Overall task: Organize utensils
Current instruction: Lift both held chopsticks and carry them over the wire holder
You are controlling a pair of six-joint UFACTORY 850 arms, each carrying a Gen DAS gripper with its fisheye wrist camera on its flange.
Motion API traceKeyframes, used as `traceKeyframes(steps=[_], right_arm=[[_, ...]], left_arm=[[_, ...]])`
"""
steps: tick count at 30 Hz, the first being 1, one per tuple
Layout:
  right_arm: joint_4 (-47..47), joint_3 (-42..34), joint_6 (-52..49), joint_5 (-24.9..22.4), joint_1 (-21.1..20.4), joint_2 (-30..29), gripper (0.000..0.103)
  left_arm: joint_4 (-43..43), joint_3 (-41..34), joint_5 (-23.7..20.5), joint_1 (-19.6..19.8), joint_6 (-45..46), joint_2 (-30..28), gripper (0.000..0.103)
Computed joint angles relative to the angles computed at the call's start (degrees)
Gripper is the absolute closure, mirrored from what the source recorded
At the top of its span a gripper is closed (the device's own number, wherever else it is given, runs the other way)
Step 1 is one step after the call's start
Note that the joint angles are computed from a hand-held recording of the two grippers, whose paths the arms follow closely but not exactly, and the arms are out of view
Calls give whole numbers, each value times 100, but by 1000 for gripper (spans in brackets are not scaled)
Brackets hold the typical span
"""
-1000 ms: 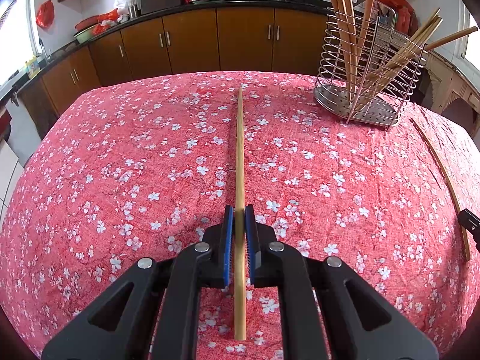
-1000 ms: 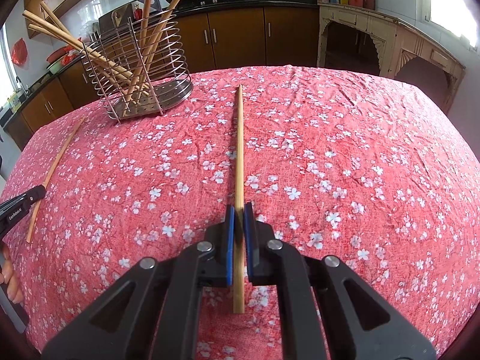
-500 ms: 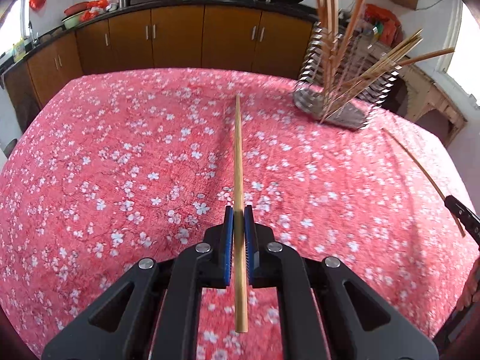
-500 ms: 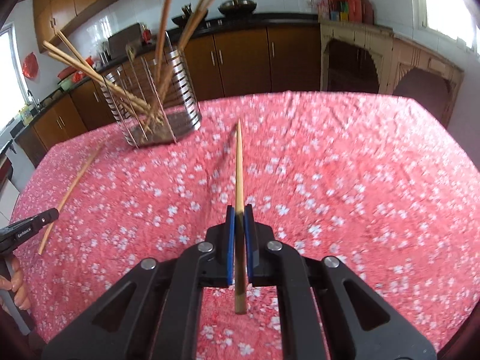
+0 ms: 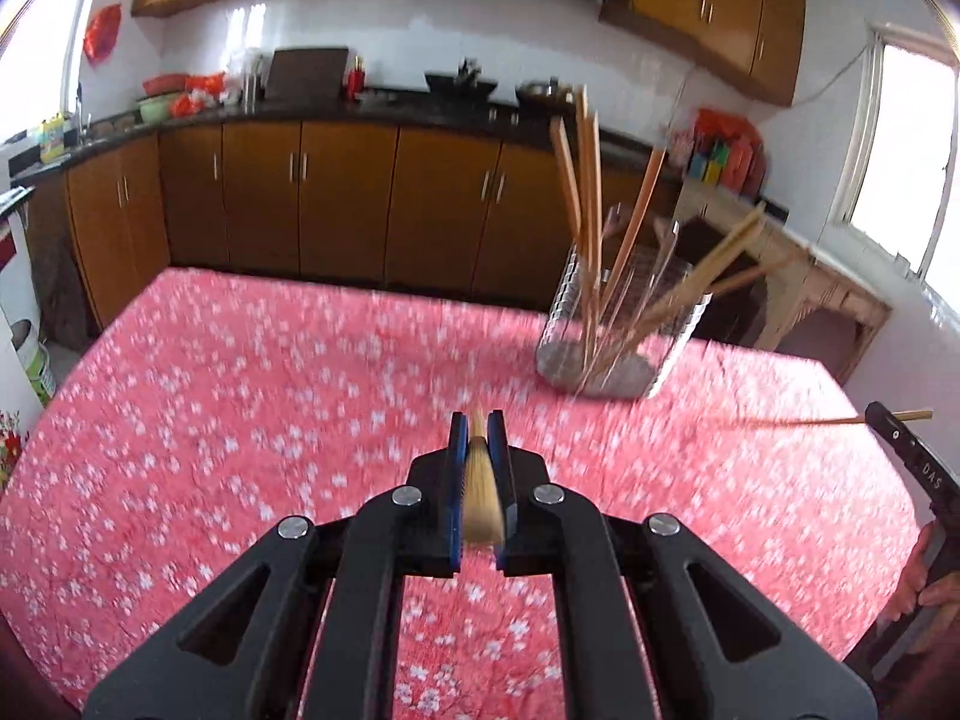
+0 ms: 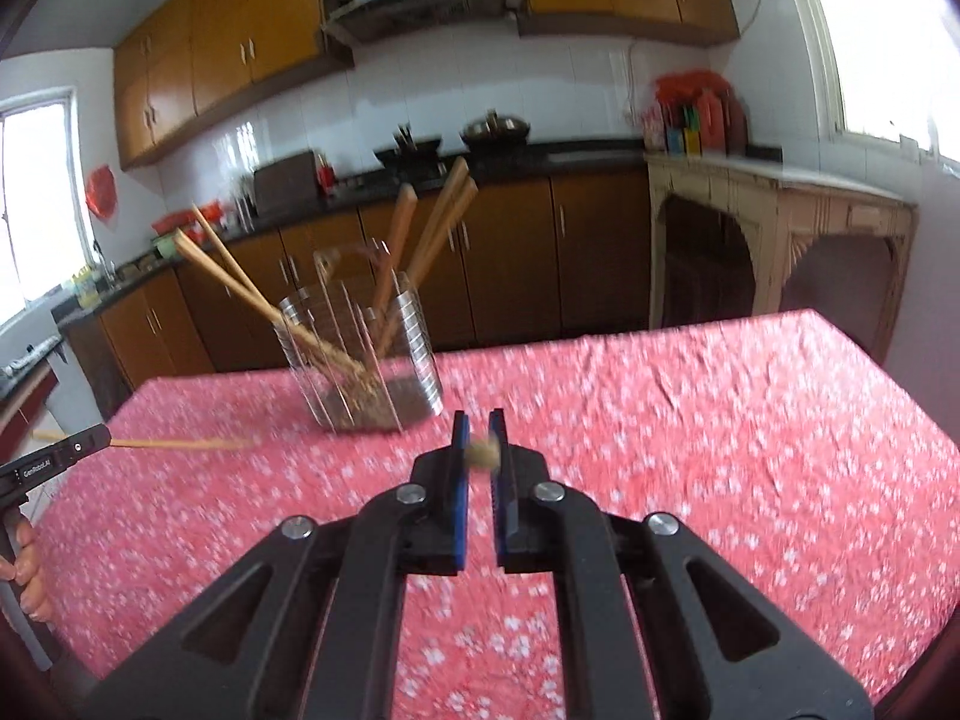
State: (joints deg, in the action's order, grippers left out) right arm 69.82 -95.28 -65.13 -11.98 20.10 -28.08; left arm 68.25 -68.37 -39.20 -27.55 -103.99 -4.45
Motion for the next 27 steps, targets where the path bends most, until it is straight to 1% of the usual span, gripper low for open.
traceKeyframes(steps=[5, 11, 15, 18, 20, 24, 27], right_arm=[[1284, 13, -1281, 0, 8, 107, 96], [1668, 2, -1676, -38, 9, 141, 96], [1704, -65, -1706, -61, 15, 121, 96], [1502, -232, -1457, -179, 5, 94, 96], [1433, -373, -1309, -335, -25, 61, 96], [1239, -873, -808, -858, -101, -52, 96], [904, -1554, -290, -1185, -95, -302, 96]], left_arm=[[238, -146, -97, -35, -121, -32, 96], [349, -218, -148, -69, -108, -68, 96], [403, -332, -193, -74, -37, -109, 96], [427, -520, -244, -96, 127, -172, 96], [454, -685, -260, -121, 239, -226, 96], [436, -1237, -237, -176, 624, -437, 96], [353, -1785, -141, -200, 942, -675, 96]])
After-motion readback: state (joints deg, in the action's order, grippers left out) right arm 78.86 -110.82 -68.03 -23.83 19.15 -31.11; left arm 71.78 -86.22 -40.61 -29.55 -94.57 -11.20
